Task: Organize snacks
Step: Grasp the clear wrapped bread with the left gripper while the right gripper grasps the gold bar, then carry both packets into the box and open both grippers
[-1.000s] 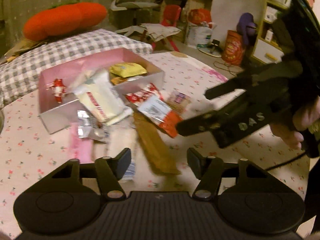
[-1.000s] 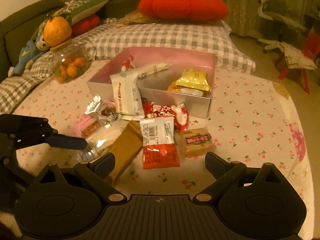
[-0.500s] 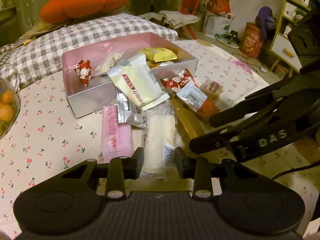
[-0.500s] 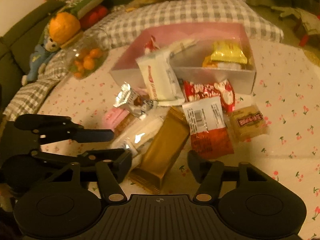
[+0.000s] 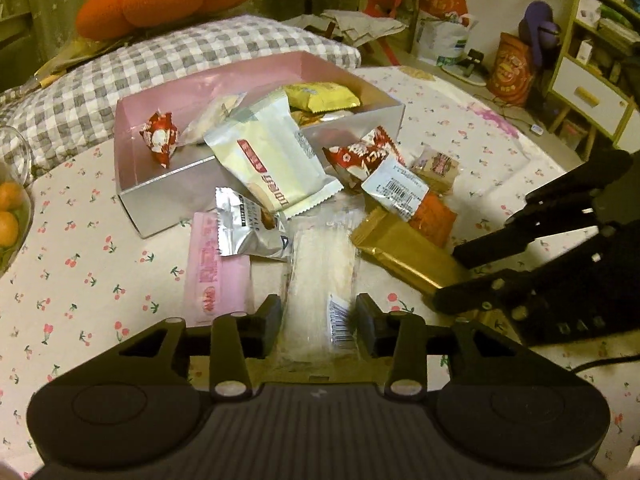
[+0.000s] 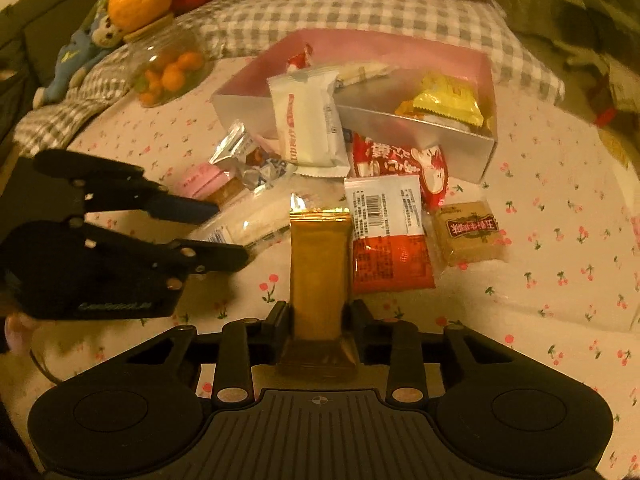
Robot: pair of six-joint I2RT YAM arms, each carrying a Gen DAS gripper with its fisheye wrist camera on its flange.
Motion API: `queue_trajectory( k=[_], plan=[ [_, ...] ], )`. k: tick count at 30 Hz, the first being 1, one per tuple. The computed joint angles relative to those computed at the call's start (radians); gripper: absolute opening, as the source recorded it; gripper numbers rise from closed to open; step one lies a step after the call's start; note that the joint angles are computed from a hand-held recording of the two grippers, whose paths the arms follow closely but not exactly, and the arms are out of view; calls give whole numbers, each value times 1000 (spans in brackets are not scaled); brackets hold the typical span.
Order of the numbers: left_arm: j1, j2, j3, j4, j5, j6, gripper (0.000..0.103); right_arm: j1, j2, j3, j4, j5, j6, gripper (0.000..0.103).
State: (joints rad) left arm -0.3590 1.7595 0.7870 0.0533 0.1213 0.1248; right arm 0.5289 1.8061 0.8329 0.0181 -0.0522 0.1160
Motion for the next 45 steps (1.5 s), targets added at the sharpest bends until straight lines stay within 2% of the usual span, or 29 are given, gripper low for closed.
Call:
queue_trajectory(
  k=[1, 3, 5, 11, 13, 15, 16, 20, 26, 30, 36, 45],
  plan=[
    [-6, 8, 4, 1, -11, 0, 41, 3, 6, -1, 9, 6, -7, 35],
    [-13, 15, 2, 19, -22, -9, 42, 7, 13, -10, 43, 9, -26, 44],
    [-12, 17, 2, 24, -21, -22, 42, 14, 21, -11, 63, 12, -37, 48],
    [1, 19, -49, 122, 3, -97, 42, 33, 46, -16, 127, 50, -72, 48],
    [-5, 15, -54, 129, -9, -115, 42, 34, 49, -20, 140, 55, -73, 45],
    [-9, 12, -59, 134, -17, -128, 41, 38, 48, -24, 148, 55, -76, 32],
    [-11, 10, -60, 133, -21, -134, 40, 41, 45, -25, 145, 54, -73, 30],
    [-11, -7, -57, 103, -12, -182, 33, 59, 37, -12, 109, 79, -74, 29],
    [1, -40, -43, 22, 21, -216, 30, 48, 6, 6, 26, 32, -19, 29],
    [26, -73, -35, -30, 59, -259, 23, 54, -33, 3, -15, 9, 9, 29],
    [46, -103, -27, -86, 82, -302, 22, 53, -66, 14, -85, -4, 47, 29],
    [53, -162, -46, -116, 124, -330, 19, 8, -138, 1, -119, -138, 115, 29]
  ],
)
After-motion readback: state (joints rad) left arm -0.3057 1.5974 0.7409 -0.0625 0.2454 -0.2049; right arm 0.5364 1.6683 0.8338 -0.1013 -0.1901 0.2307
